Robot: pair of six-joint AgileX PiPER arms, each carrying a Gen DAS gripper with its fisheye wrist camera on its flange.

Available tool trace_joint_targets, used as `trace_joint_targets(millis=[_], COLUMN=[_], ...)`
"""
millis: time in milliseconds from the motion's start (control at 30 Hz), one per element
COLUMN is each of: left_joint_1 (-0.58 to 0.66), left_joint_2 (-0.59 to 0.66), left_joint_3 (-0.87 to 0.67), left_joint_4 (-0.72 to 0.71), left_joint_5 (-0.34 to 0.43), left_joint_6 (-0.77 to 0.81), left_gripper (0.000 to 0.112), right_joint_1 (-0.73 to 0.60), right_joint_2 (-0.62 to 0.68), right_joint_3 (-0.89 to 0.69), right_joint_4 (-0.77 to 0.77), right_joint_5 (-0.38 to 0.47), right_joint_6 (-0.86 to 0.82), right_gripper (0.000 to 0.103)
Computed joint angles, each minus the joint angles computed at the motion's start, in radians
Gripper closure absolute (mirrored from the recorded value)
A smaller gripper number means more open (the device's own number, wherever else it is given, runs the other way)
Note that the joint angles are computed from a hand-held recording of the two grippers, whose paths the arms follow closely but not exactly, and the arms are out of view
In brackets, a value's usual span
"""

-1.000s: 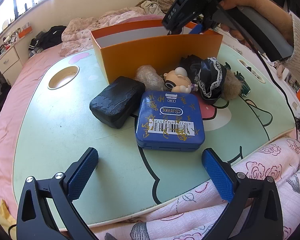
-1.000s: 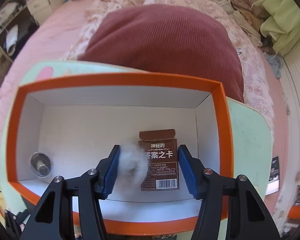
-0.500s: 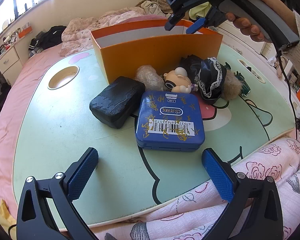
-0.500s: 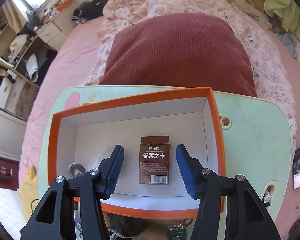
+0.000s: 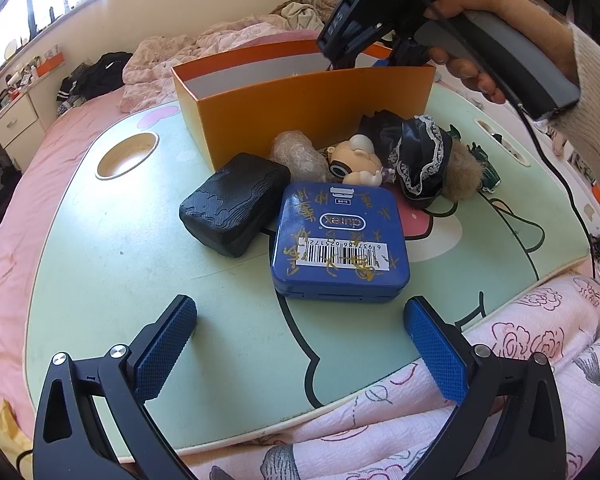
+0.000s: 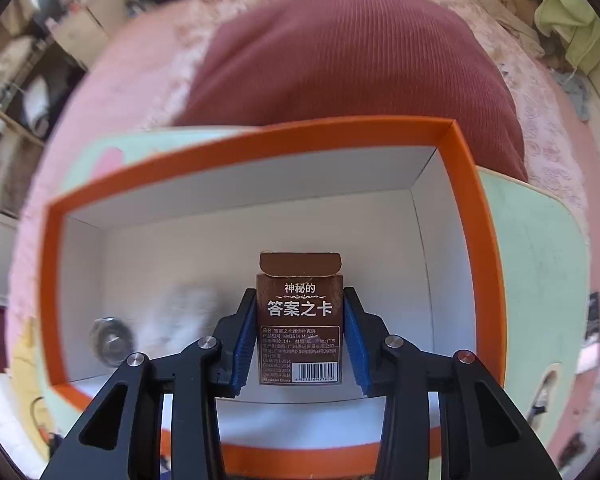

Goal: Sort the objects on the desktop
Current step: 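Lift the brown card box out and set it on the table, open right gripper, then grasp the white fur ball in the box with the left gripper and lift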

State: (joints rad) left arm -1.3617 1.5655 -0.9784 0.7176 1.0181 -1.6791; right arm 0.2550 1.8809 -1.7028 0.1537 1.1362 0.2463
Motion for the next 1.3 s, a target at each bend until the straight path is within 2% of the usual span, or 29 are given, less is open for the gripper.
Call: trace_joint_targets(millis=[167, 267, 467, 633, 767, 867, 900, 1000, 1067, 1100, 1233, 1300], left_joint_1=[-0.001, 0.0, -0.003, -0.004, -0.005, -0.004, -0.005, -0.005, -0.004, -0.012, -0.012, -0.026], left_joint_2=[0.0, 0.001, -0.003, -0.004, -0.007, -0.006, -0.007, -0.006, -0.004, -0.01, -0.015, -0.043], left_joint_3=[0.001, 0.0, 0.005, 0.006, 0.009, 0.008, 0.009, 0.008, 0.006, 0.013, 0.018, 0.041], left_joint_4=[0.0, 0.001, 0.003, 0.003, 0.002, 0.002, 0.003, 0.003, 0.004, 0.005, 0.01, 0.04], left_joint_5=[0.0, -0.001, -0.002, -0.002, -0.001, -0.002, -0.001, -0.002, -0.001, 0.003, 0.01, 0.007], left_joint_6=[-0.002, -0.001, -0.006, -0.006, -0.007, -0.004, -0.006, -0.007, -0.007, -0.015, -0.036, -0.082], left_gripper=[0.009, 0.009, 0.009, 0.009, 0.01, 0.009, 0.009, 0.009, 0.009, 0.009, 0.009, 0.01], right_joint_1=[-0.081, -0.097, -0.13, -0.165, -0.135, -0.07, -0.082, -0.172, -0.195, -0.21, -0.328, -0.348], right_joint_2=[-0.237, -0.384, -0.551, -0.708, -0.725, -0.695, -0.682, -0.687, -0.729, -0.746, -0.794, -0.834], right_joint_3=[0.248, 0.385, 0.532, 0.708, 0.766, 0.787, 0.792, 0.835, 0.87, 0.884, 0.96, 0.993], right_joint_4=[0.276, 0.37, 0.481, 0.586, 0.603, 0.484, 0.494, 0.603, 0.58, 0.575, 0.753, 0.764], right_joint_5=[-0.172, -0.227, -0.235, -0.306, -0.256, -0.304, -0.313, -0.364, -0.457, -0.475, -0.418, -0.398], right_joint_6=[-0.167, -0.236, -0.316, -0.408, -0.448, -0.356, -0.362, -0.44, -0.428, -0.427, -0.6, -0.628], right_gripper=[0.064, 0.064, 0.064, 0.064, 0.063, 0.063, 0.06, 0.038, 0.035, 0.034, 0.033, 0.033])
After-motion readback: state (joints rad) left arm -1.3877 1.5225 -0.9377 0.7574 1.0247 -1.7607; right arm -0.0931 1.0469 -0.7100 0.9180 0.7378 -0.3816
